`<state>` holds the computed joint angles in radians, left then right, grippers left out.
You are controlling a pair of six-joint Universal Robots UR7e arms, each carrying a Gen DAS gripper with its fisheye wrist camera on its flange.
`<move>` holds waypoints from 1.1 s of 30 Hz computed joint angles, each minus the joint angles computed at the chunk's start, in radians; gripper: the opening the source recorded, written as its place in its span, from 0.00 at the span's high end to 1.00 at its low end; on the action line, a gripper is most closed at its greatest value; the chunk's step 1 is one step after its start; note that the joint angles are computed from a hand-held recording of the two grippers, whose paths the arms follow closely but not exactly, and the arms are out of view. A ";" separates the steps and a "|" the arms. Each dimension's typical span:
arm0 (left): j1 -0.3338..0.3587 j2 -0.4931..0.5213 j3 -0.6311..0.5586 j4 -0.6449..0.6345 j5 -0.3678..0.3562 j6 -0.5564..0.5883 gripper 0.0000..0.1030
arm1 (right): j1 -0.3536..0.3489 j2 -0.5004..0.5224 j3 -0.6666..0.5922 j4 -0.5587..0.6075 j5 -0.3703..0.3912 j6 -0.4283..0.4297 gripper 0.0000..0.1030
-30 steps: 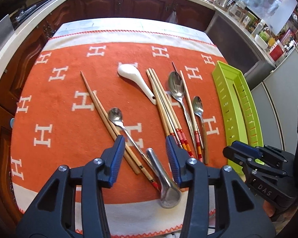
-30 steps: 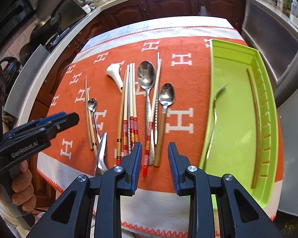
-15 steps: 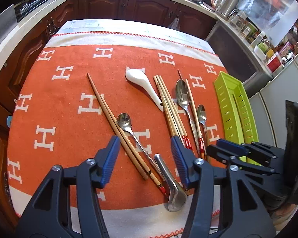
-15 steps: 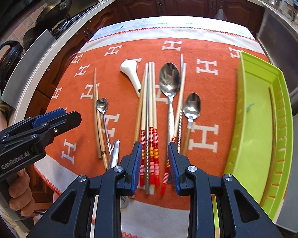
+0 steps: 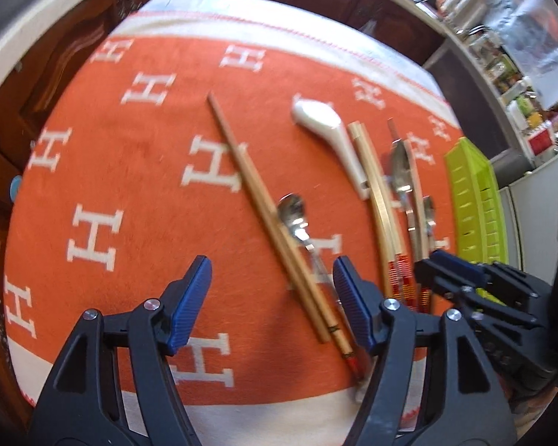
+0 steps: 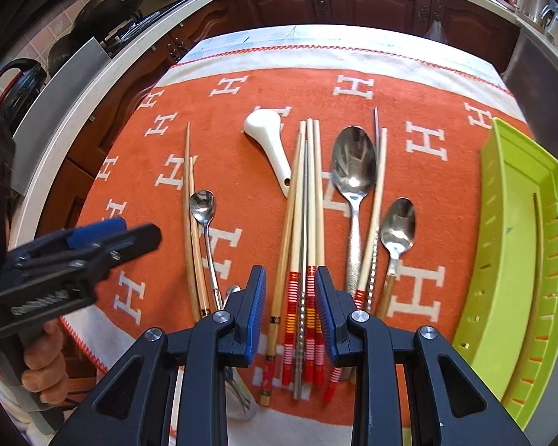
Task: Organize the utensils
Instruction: 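Move both tools back over the remaining utensils on the mat, then grasp a wooden chopstick with the left tool while the right tool grasps another chopstick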
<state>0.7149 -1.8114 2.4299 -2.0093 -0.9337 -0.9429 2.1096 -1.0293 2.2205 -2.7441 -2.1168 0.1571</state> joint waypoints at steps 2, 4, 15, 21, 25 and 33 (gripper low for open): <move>0.025 0.008 0.007 -0.008 0.001 -0.009 0.45 | -0.005 0.013 -0.005 -0.007 0.008 -0.008 0.74; 0.054 0.025 0.008 -0.028 -0.003 -0.008 0.49 | -0.010 0.024 -0.008 -0.012 0.015 -0.015 0.74; 0.054 0.170 -0.035 0.008 0.092 -0.034 0.49 | -0.037 0.038 0.007 -0.051 0.034 -0.032 0.74; 0.044 0.205 -0.057 0.053 0.117 -0.068 0.50 | -0.046 0.031 0.024 -0.071 0.043 -0.041 0.74; 0.045 0.196 -0.053 0.047 0.107 -0.075 0.51 | -0.050 0.028 0.033 -0.078 0.048 -0.047 0.74; 0.019 0.204 -0.054 0.135 0.131 -0.119 0.53 | -0.044 0.024 0.040 -0.083 0.051 -0.046 0.74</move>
<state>0.7335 -1.6077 2.3755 -1.8743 -0.8028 -1.0617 2.0654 -1.0050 2.2608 -2.8269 -2.0655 0.1107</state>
